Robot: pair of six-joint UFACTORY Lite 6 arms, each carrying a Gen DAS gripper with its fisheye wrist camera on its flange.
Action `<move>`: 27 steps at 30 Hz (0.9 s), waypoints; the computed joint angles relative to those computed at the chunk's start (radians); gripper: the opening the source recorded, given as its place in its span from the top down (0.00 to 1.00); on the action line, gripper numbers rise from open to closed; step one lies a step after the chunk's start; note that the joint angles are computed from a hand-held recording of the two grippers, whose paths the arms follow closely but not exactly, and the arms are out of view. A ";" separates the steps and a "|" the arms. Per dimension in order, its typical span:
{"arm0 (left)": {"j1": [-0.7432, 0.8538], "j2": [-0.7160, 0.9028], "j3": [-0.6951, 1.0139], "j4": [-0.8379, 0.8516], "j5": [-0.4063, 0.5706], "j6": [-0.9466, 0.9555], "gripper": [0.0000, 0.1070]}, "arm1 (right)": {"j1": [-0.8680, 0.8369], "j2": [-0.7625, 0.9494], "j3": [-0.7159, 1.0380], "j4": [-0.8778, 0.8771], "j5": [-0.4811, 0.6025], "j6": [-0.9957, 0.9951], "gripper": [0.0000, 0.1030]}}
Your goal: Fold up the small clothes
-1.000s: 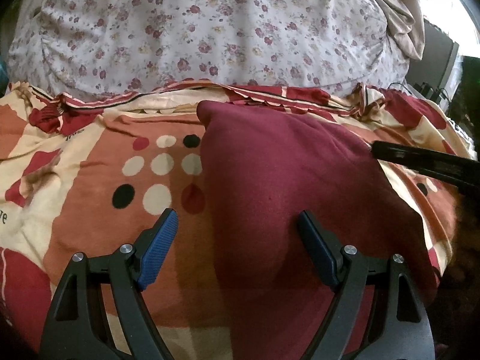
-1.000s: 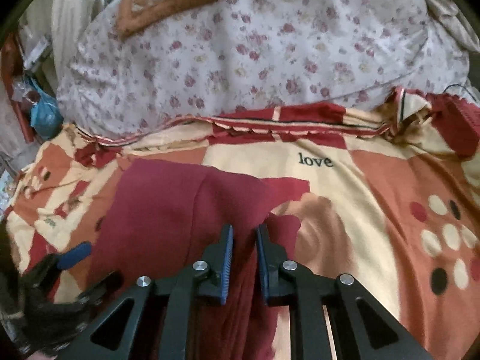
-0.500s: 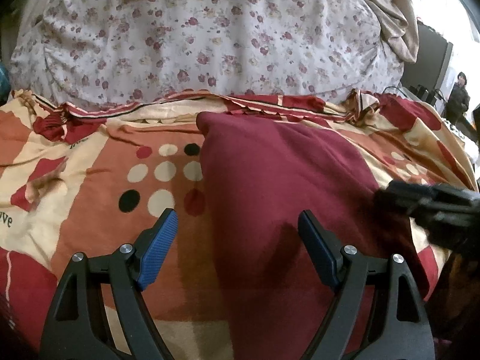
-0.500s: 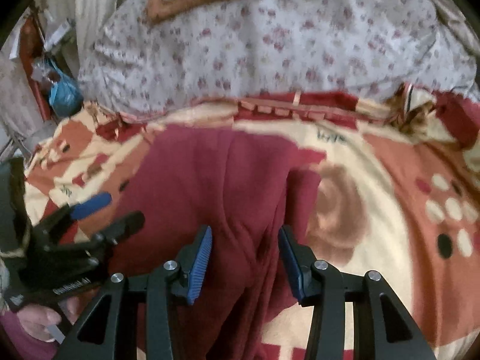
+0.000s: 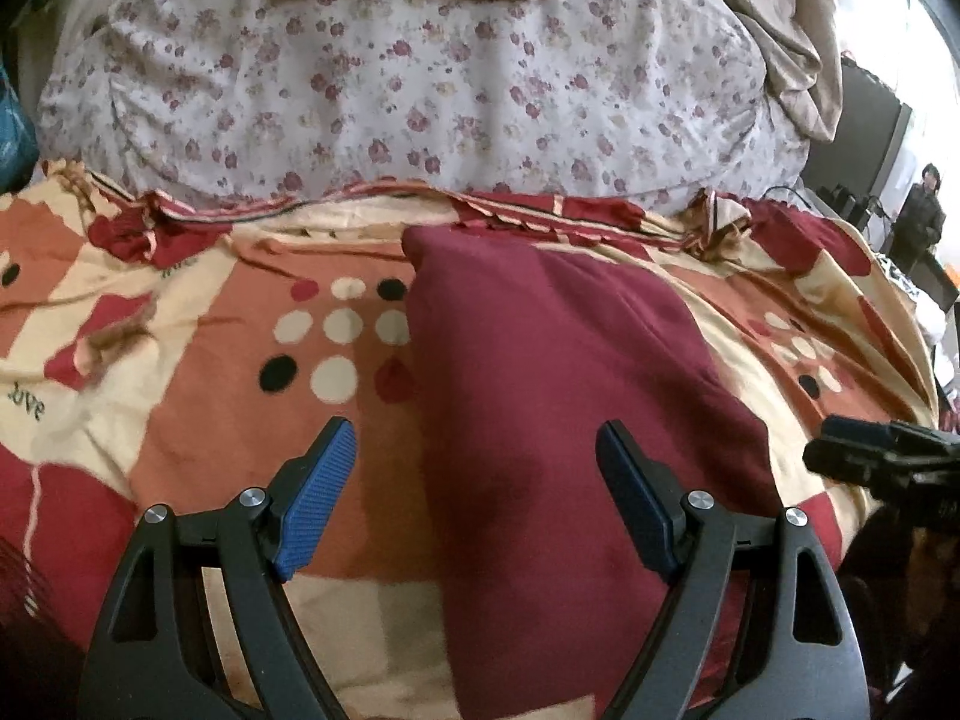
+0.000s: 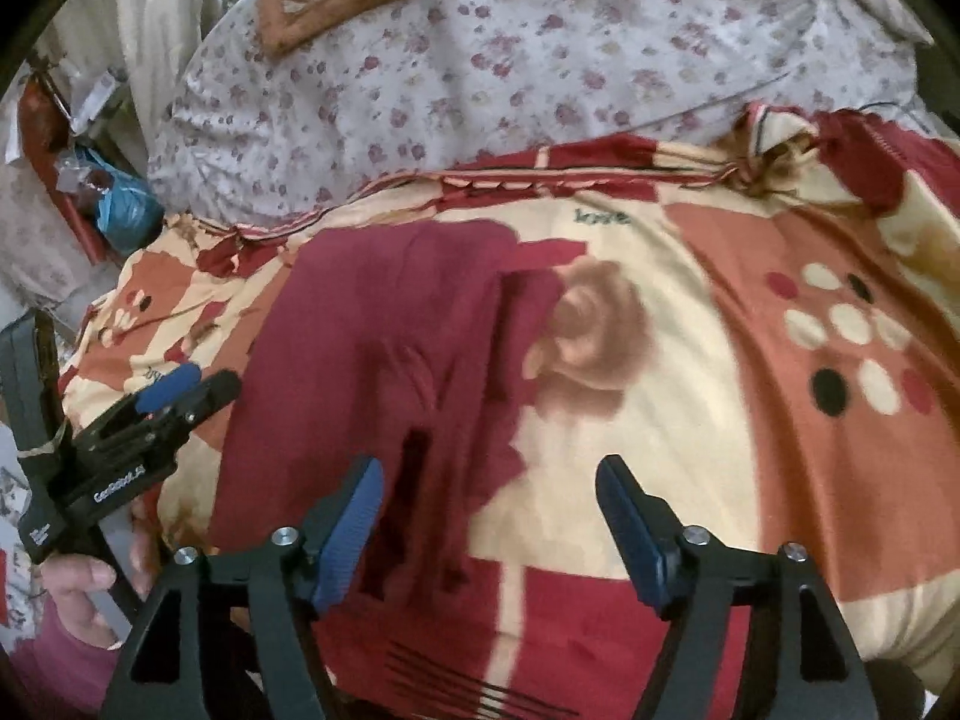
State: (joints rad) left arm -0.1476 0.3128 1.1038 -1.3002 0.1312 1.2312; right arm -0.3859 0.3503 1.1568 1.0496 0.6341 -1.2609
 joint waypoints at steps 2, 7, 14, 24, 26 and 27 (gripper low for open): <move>-0.014 0.011 0.002 0.130 -0.006 -0.127 0.23 | -0.005 0.016 0.007 0.018 0.010 -0.005 0.28; -0.018 0.020 0.001 0.096 -0.009 -0.105 0.23 | 0.044 0.072 0.043 0.041 -0.009 0.008 0.27; 0.008 0.072 0.016 -0.034 0.006 0.020 0.23 | 0.110 0.107 0.069 0.018 -0.077 0.043 0.26; 0.036 0.076 0.018 -0.184 0.066 0.217 0.23 | 0.111 0.127 0.163 0.001 -0.048 0.064 0.22; 0.051 0.084 0.026 -0.137 0.061 0.168 0.23 | 0.106 0.150 0.168 0.061 -0.047 0.055 0.17; 0.066 0.088 0.029 -0.132 0.080 0.157 0.23 | 0.113 0.175 0.185 0.039 -0.052 0.096 0.17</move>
State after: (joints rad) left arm -0.0814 0.4008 1.1326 -1.4325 0.2111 1.3877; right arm -0.2729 0.5250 1.3421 1.0882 0.5819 -1.1651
